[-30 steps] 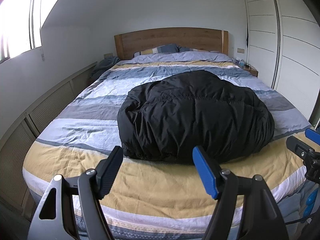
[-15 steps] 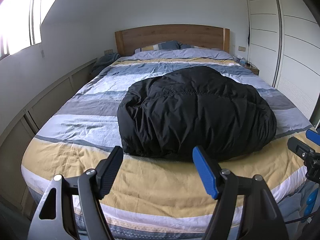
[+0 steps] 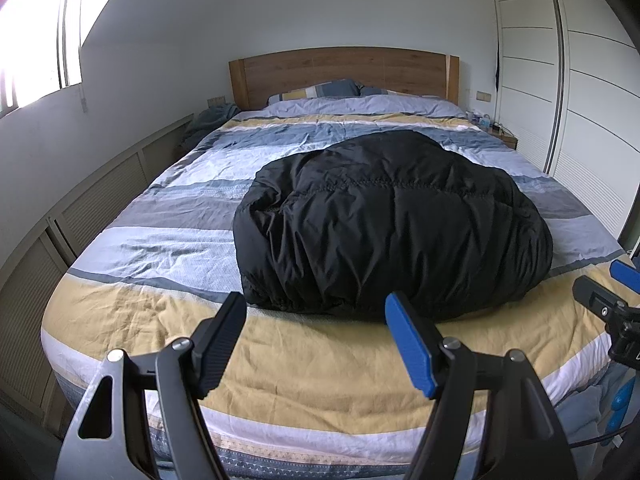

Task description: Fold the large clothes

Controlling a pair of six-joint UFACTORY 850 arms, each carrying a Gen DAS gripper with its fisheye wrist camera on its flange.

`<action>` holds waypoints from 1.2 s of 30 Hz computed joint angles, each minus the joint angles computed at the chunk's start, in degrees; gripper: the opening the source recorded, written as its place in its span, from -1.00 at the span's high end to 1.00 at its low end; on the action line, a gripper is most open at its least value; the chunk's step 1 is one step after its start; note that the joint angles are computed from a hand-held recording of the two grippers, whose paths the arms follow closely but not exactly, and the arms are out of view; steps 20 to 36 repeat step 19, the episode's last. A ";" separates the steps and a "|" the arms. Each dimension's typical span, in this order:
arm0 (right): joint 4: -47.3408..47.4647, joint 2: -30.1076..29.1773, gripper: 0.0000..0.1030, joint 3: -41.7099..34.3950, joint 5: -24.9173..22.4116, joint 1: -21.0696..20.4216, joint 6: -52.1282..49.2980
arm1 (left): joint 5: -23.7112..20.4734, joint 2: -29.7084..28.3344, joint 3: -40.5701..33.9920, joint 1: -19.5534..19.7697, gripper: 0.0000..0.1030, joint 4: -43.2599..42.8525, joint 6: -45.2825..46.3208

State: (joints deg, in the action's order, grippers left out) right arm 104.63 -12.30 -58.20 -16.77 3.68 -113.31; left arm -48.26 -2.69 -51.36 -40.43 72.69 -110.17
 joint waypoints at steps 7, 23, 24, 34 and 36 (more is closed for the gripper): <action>0.71 -0.05 -0.99 0.20 0.16 -0.01 -0.74 | 0.34 -0.04 0.26 0.06 -0.37 0.48 -0.83; 0.85 -0.18 -0.99 0.32 0.48 -0.45 -0.75 | 0.95 0.29 0.79 -0.18 -0.37 0.61 -1.40; 0.85 -0.18 -0.99 0.32 0.48 -0.45 -0.75 | 0.95 0.29 0.79 -0.18 -0.37 0.61 -1.40; 0.85 -0.18 -0.99 0.32 0.48 -0.45 -0.75 | 0.95 0.29 0.79 -0.18 -0.37 0.61 -1.40; 0.85 -0.18 -0.99 0.32 0.48 -0.45 -0.75 | 0.95 0.29 0.79 -0.18 -0.37 0.61 -1.40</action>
